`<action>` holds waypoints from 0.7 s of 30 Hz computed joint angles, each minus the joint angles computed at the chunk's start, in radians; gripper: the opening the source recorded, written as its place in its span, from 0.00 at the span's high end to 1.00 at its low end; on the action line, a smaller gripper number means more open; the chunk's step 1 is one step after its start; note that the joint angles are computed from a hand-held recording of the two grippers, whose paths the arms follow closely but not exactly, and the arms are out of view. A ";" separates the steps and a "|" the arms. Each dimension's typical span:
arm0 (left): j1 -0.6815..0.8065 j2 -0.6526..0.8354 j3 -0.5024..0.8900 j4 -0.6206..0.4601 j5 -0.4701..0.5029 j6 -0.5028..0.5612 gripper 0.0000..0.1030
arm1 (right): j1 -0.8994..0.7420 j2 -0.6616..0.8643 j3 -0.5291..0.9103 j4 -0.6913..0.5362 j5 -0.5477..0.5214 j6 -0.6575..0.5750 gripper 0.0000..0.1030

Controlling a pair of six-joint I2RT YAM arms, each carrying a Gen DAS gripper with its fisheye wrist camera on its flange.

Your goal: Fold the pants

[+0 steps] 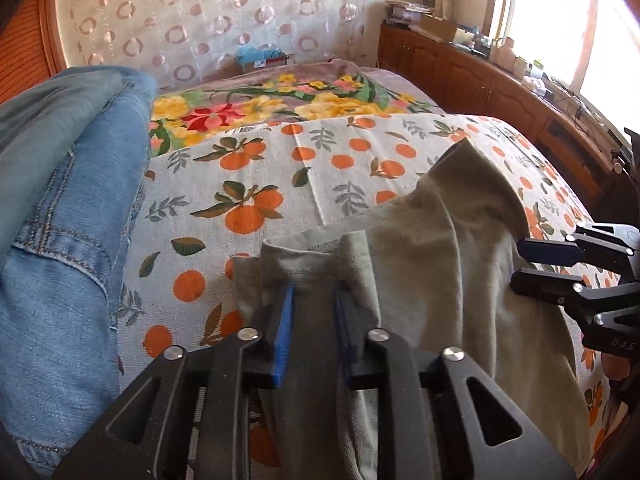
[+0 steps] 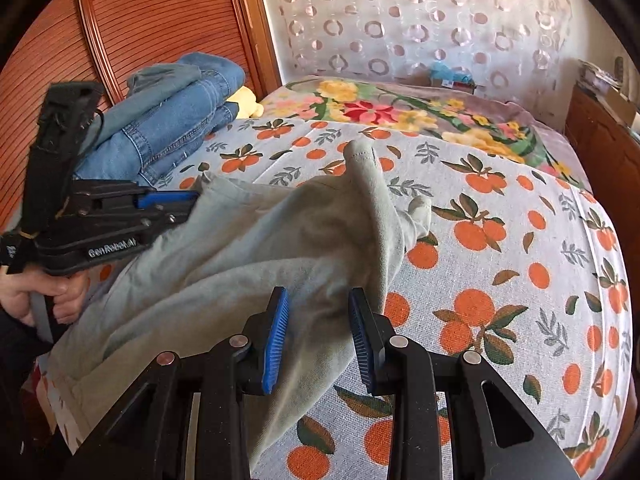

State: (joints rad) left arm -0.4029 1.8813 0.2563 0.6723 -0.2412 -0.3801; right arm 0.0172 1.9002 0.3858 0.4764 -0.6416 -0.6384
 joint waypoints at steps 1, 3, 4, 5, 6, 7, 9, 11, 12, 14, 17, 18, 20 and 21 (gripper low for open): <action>-0.006 0.000 0.002 -0.002 0.005 0.004 0.67 | 0.002 0.004 0.004 -0.003 -0.002 0.002 0.69; -0.010 -0.004 0.001 -0.002 0.020 0.008 0.61 | -0.005 0.010 0.009 -0.008 -0.009 -0.007 0.69; -0.016 -0.003 0.004 -0.007 0.013 0.009 0.61 | -0.009 0.010 0.005 -0.003 -0.012 -0.013 0.69; -0.017 -0.004 0.002 -0.005 0.011 0.010 0.61 | -0.008 0.012 0.001 0.009 -0.009 -0.015 0.69; -0.014 -0.001 -0.001 0.003 0.013 0.011 0.61 | -0.002 0.016 -0.007 0.031 -0.003 -0.012 0.69; -0.014 0.000 -0.001 0.005 0.013 0.012 0.61 | 0.001 0.018 -0.015 0.049 0.002 -0.013 0.69; -0.021 0.001 -0.001 0.004 0.003 0.019 0.61 | 0.008 0.021 -0.043 0.102 0.017 -0.017 0.69; -0.034 0.005 0.004 0.005 -0.007 0.036 0.71 | 0.017 0.031 -0.070 0.163 0.030 -0.022 0.69; -0.038 0.002 0.000 0.006 -0.001 0.038 0.76 | 0.021 0.033 -0.076 0.176 0.037 -0.021 0.69; -0.042 -0.010 0.006 -0.017 0.006 0.040 0.85 | 0.022 0.033 -0.078 0.179 0.037 -0.020 0.69; -0.053 -0.017 0.009 -0.036 0.001 0.052 0.94 | 0.015 0.034 -0.071 0.161 0.026 -0.022 0.69; -0.052 -0.020 0.005 -0.037 0.002 0.055 0.97 | 0.013 0.035 -0.071 0.159 0.023 -0.022 0.69; -0.043 -0.026 -0.008 -0.029 0.007 0.051 0.98 | 0.006 0.033 -0.068 0.152 0.019 -0.030 0.69; -0.040 -0.033 -0.016 -0.026 0.006 0.048 0.98 | 0.006 0.034 -0.069 0.153 0.019 -0.030 0.69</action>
